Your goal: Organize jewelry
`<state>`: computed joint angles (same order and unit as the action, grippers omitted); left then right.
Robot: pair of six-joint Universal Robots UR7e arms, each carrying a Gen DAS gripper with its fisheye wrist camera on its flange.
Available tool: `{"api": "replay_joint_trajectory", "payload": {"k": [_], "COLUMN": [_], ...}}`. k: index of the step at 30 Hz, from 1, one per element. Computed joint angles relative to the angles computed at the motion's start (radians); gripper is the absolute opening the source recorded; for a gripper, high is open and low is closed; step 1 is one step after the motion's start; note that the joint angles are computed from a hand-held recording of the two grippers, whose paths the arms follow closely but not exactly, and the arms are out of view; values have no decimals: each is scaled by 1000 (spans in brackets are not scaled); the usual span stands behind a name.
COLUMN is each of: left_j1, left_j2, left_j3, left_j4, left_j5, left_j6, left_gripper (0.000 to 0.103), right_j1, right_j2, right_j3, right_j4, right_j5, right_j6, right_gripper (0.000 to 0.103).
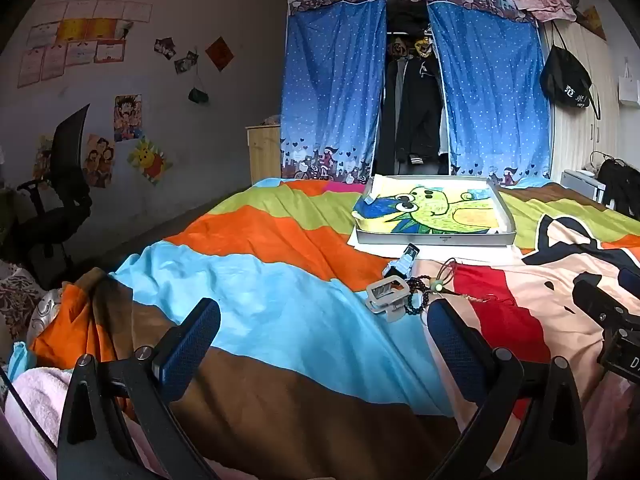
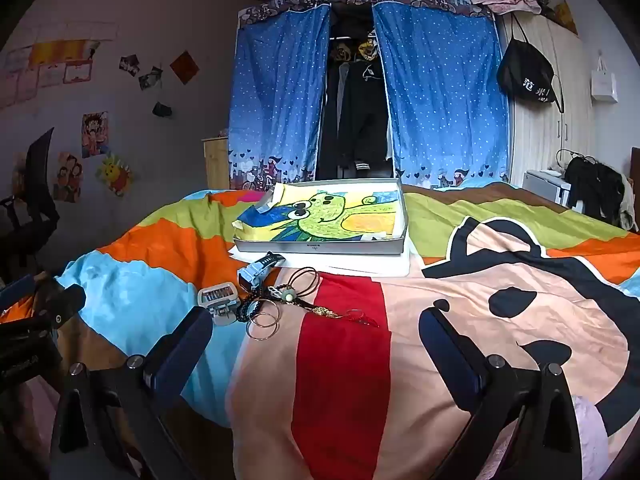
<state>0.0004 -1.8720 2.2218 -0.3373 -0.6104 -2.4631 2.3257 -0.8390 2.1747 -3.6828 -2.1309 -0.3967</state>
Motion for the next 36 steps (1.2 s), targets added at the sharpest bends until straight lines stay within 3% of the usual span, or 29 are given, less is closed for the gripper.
{"api": "replay_joint_trajectory", "payload": {"k": [36], "left_j1": [4], "left_j2": [11], "left_j3": [-4], "left_j4": [-14], "left_j5": [-7], "left_j6": [23], "left_gripper": [102], "right_j1": [-2], "right_j2": [-9], "right_j3": [4], "right_j4": [5], "right_j5": [-3], "right_j6": [4], "right_gripper": [103]}}
